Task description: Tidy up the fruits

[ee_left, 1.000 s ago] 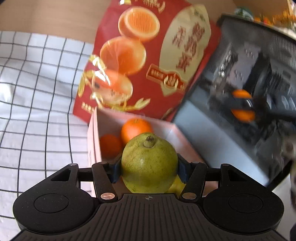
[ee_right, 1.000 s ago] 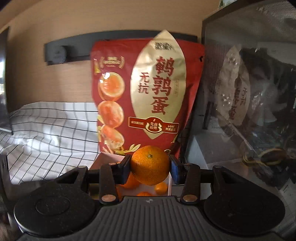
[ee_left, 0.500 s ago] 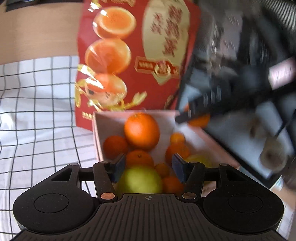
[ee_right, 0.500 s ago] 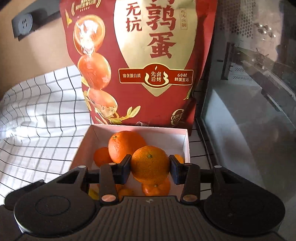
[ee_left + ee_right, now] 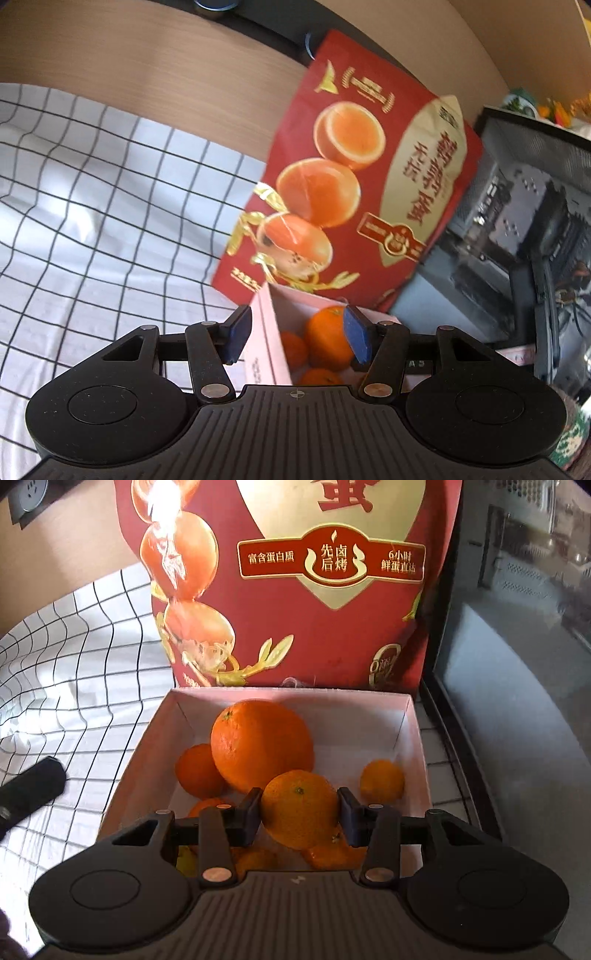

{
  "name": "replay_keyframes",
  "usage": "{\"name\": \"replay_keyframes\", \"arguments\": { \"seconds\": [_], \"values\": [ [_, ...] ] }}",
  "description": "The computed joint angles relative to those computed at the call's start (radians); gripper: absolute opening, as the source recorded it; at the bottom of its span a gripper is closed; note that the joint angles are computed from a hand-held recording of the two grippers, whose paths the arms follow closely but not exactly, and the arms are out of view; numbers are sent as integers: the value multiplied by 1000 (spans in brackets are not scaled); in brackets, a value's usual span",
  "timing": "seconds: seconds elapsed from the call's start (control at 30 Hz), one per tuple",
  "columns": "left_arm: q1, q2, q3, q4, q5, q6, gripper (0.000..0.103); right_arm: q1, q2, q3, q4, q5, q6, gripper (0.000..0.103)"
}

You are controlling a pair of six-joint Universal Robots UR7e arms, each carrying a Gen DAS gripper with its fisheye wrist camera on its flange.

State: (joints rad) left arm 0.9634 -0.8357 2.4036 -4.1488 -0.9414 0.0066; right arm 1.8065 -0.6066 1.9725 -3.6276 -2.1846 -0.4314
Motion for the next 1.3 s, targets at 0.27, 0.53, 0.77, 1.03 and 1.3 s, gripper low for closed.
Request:
{"name": "replay_keyframes", "arguments": {
  "seconds": [0.27,0.53,0.77,1.03,1.3],
  "values": [
    [-66,13,48,-55,54,48,60,4,-61,115,-118,122,-41,66],
    [-329,34,284,212,374,-287,60,15,-85,359,-384,137,-168,79],
    [-407,65,328,534,506,-617,60,-57,-20,432,-433,153,-135,79],
    [-361,166,272,452,495,-537,61,-82,127,411,-642,115,-244,85],
    [-354,182,258,428,505,-540,62,-101,149,398,-704,90,-215,103]
  ]
}}
